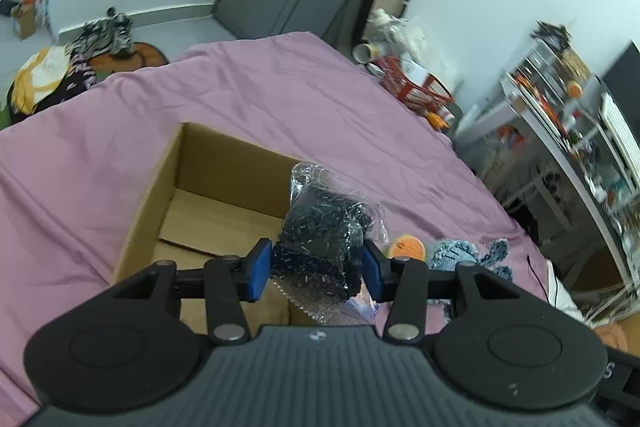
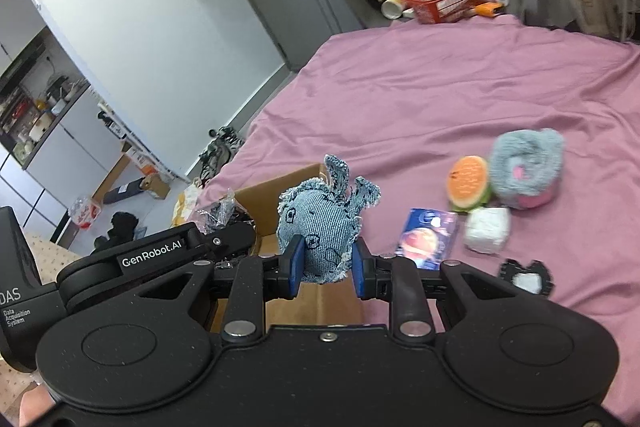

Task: Organize soft objects
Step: 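Carry the sequin bag and denim plush into the box and open both tools, then lift both open tools out of the box back toward the items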

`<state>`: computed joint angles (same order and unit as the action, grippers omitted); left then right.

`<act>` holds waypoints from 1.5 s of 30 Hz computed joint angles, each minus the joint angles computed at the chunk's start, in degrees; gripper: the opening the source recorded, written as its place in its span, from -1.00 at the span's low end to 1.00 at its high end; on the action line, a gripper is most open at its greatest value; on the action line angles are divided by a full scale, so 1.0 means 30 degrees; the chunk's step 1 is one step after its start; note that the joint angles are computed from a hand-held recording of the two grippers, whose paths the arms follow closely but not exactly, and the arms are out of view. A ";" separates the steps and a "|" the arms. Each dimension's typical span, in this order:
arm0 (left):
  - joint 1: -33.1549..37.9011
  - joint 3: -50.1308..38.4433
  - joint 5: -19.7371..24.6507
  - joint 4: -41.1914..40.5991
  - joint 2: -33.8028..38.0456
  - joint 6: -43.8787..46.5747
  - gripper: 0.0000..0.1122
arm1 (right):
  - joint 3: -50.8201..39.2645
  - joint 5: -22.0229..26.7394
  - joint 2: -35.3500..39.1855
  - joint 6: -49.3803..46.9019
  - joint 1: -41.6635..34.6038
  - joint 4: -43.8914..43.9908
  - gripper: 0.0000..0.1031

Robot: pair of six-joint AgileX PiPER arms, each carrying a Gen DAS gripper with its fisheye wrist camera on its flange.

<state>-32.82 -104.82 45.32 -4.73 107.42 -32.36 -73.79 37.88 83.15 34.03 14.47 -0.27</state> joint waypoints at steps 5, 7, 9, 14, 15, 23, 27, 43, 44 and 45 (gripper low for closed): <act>0.0722 -0.0090 -0.0062 0.0075 0.0378 -0.0367 -0.18 | -0.1293 -0.0201 0.1694 -0.0556 0.0149 0.0445 -0.53; 0.0998 -0.0284 0.0113 0.0058 0.0700 -0.0566 -0.18 | -0.1777 -0.0290 0.2325 -0.0939 0.0134 0.0832 -0.53; 0.1269 -0.0559 0.0249 -0.0115 0.1031 -0.0674 -0.18 | -0.2310 -0.0277 0.2934 -0.1288 0.0173 0.1005 -0.53; 0.1545 -0.0707 0.0186 0.0249 0.1514 -0.1262 -0.18 | -0.3660 -0.0070 0.4342 -0.2304 0.0202 0.1663 -0.53; 0.1629 -0.0774 0.0170 0.0180 0.1657 -0.1350 -0.18 | -0.3870 -0.0038 0.4568 -0.2389 0.0226 0.1697 -0.53; 0.1664 -0.1789 0.0522 0.1928 0.2513 -0.3536 -0.14 | -0.5400 0.0432 0.5965 -0.2785 0.0204 0.1731 -0.53; 0.1713 -0.1731 0.0095 0.2476 0.2391 -0.4589 0.04 | -0.5833 0.0656 0.6298 -0.2908 0.0096 0.1915 -0.53; 0.1133 -0.2644 0.1392 0.3494 0.2205 -0.5594 0.12 | -0.4109 0.0118 0.3872 -0.3496 -0.0813 0.2275 -0.01; 0.1083 -0.2767 0.1520 0.3425 0.2228 -0.5483 0.12 | -0.3936 0.0190 0.3653 -0.3473 -0.0950 0.2203 -0.01; 0.1004 -0.2887 0.1661 0.3365 0.2222 -0.5359 0.12 | -0.3642 0.0239 0.3327 -0.3439 -0.1075 0.2112 0.01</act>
